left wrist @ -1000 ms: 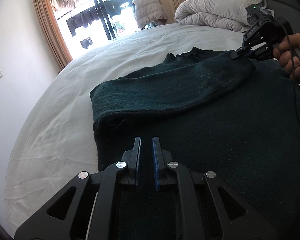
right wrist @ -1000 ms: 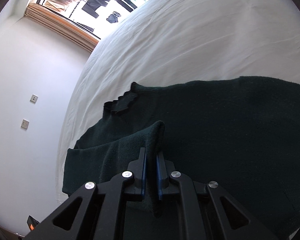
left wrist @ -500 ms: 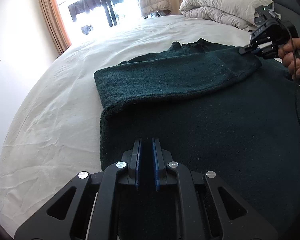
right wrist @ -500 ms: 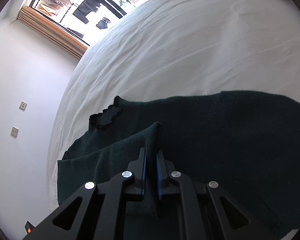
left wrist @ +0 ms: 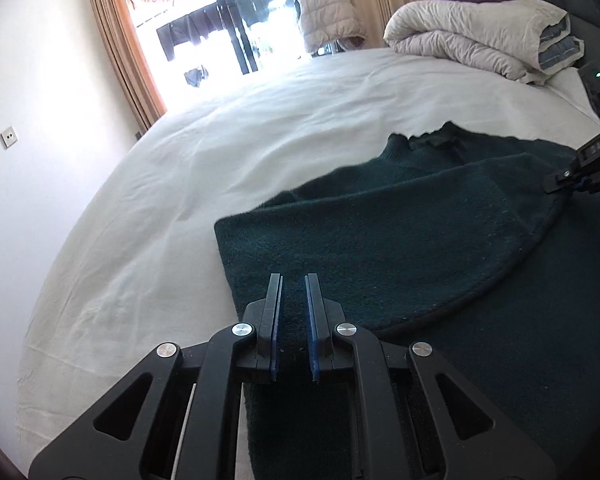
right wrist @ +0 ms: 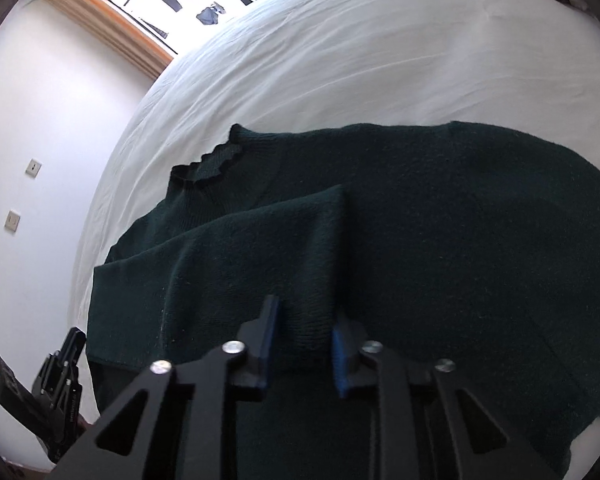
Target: Fold small clothes
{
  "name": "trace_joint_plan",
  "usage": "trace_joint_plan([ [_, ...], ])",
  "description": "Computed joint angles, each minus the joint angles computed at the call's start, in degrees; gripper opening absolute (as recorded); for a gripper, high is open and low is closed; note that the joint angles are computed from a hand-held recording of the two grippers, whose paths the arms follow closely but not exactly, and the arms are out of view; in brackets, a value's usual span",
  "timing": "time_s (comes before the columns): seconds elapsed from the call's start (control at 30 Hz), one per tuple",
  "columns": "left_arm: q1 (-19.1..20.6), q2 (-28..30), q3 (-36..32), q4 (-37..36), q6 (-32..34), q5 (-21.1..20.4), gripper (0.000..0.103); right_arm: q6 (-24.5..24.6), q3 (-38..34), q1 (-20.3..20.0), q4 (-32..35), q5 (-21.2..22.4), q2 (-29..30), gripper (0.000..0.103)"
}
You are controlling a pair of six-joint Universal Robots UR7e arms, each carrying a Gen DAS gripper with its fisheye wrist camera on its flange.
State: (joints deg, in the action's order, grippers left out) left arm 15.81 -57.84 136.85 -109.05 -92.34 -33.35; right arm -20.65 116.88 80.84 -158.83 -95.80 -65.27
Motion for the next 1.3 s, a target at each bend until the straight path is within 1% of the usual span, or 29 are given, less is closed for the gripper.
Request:
trace_joint_plan([
  [0.07, 2.01, -0.33, 1.1, -4.71, 3.55, -1.54, 0.01, 0.53, 0.25, -0.42, 0.38, -0.4, -0.99, 0.011],
  [0.13, 2.13, -0.94, 2.76, -8.37, 5.31, -2.02, 0.01, 1.08, 0.7, -1.16, 1.6, 0.18, -2.23, 0.009],
  [0.23, 1.91, -1.71, 3.99, -10.46, 7.62, -2.5, 0.01, 2.7, 1.97, -2.51, 2.63, 1.98, -3.98, 0.009],
  [0.3, 1.78, -1.43, 4.39, -11.07, 9.18, -2.7, 0.01, 3.29, 2.82, -2.96, 1.6, 2.06, -4.45, 0.009],
  [0.4, 1.3, -0.94, 4.7, -11.09, 9.38, -3.29, 0.01, 2.89, 2.93, -3.15, -0.05, 1.57, -4.0, 0.008],
  [0.47, 1.27, -0.3, 4.12, -9.98, 9.48, -3.57, 0.01, 2.19, 2.48, -2.85, -1.61, 0.72, -2.77, 0.008],
  [0.57, 0.96, 0.17, 3.18, -8.09, 10.2, -4.27, 0.01, 1.34, 2.76, -2.65, -3.19, 0.43, -2.58, 0.007],
  [0.63, -0.07, -0.53, 2.58, -5.25, 8.92, -4.88, 0.01, 1.41, 2.88, -2.34, -2.87, -0.83, -2.99, 0.011],
  [0.67, -0.82, -1.17, 2.3, -3.27, 7.25, -4.89, 0.01, 1.72, 3.54, -1.67, -3.97, -2.74, -3.71, 0.013],
  [0.7, -1.59, -1.75, 1.77, -0.16, 4.52, -4.35, 0.01, 1.51, 4.47, -0.65, -7.05, -5.43, -3.94, 0.024],
  [0.73, -2.12, -2.36, 1.37, 2.13, 2.43, -3.66, 0.01, 0.38, 5.77, 0.56, -11.38, -8.26, -4.24, 0.033],
  [0.77, -2.05, -2.9, 1.1, 2.75, 1.78, -2.87, 0.01, -1.11, 6.86, 1.43, -14.51, -8.69, -4.78, 0.033],
  [0.8, -1.47, -3.13, 0.72, 2.37, 2.4, -2.21, 0.01, -1.82, 7.59, 1.52, -15.24, -6.71, -5.58, 0.033],
  [0.83, -0.68, -2.87, 0.07, 2.33, 2.96, -1.65, 0.01, -2.14, 7.89, 1.29, -14.01, -2.84, -6.44, 0.033],
  [0.87, 0.17, -2.31, -0.61, 2.35, 3.32, -1.08, 0.01, -2.87, 8.06, 1.02, -12.07, 1.96, -7.07, 0.033],
  [0.9, 1.02, -1.65, -0.95, 1.4, 4.03, -0.81, 0.01, -3.67, 8.14, 1.05, -10.92, 5.47, -6.96, 0.033],
  [0.93, 2.13, -0.88, -1.16, 0.06, 4.92, -1.09, 0.01, -4.69, 8.09, 0.93, -9.21, 9.05, -6.65, 0.033],
  [0.97, 3.61, 0.14, -1.39, -1.36, 5.95, -2.33, 0.01, -5.67, 7.73, 0.7, -6.74, 12.18, -5.98, 0.033],
  [1.0, 4.74, 1.07, -1.22, -3.02, 7.11, -3.59, 0.01, -6.42, 7.25, 0.51, -4.58, 14.21, -5.07, 0.033],
  [1.03, 4.27, 2.14, -0.93, -2.67, 6.62, -3.07, 0.01, -6.86, 6.96, 0.52, -3.72, 14.96, -3.78, 0.033],
  [1.07, 3.64, 3.17, -1.27, -0.78, 6.02, -2.55, 0.01, -6.86, 6.73, 0.59, -3.77, 14.31, -2.3, 0.033],
  [1.13, 3.16, 5.13, -2.63, 2.97, 5.95, -2.52, 0.01, -4.85, 5.84, 0.08, -5.11, 10.76, 0.62, 0.033],
  [1.17, 3.0, 5.71, -2.85, 3.76, 5.86, -2.38, 0.01, -4.14, 5.72, -1.07, -6.41, 10.73, 1.4, 0.031],
  [1.2, 2.89, 5.97, -2.78, 3.94, 5.69, -2.25, 0.01, -3.76, 5.71, -2.96, -7.0, 13.1, 1.36, 0.012],
  [1.23, 2.78, 5.95, -2.49, 3.66, 5.43, -2.1, 0.01, -1.61, 5.78, -4.83, -8.17, 14.48, 1.0, 0.0],
  [1.3, 2.49, 6.07, -2.0, 3.41, 4.6, -1.83, 0.01, 2.85, 6.52, -8.01, -11.29, 17.23, -0.58, 0.0],
])
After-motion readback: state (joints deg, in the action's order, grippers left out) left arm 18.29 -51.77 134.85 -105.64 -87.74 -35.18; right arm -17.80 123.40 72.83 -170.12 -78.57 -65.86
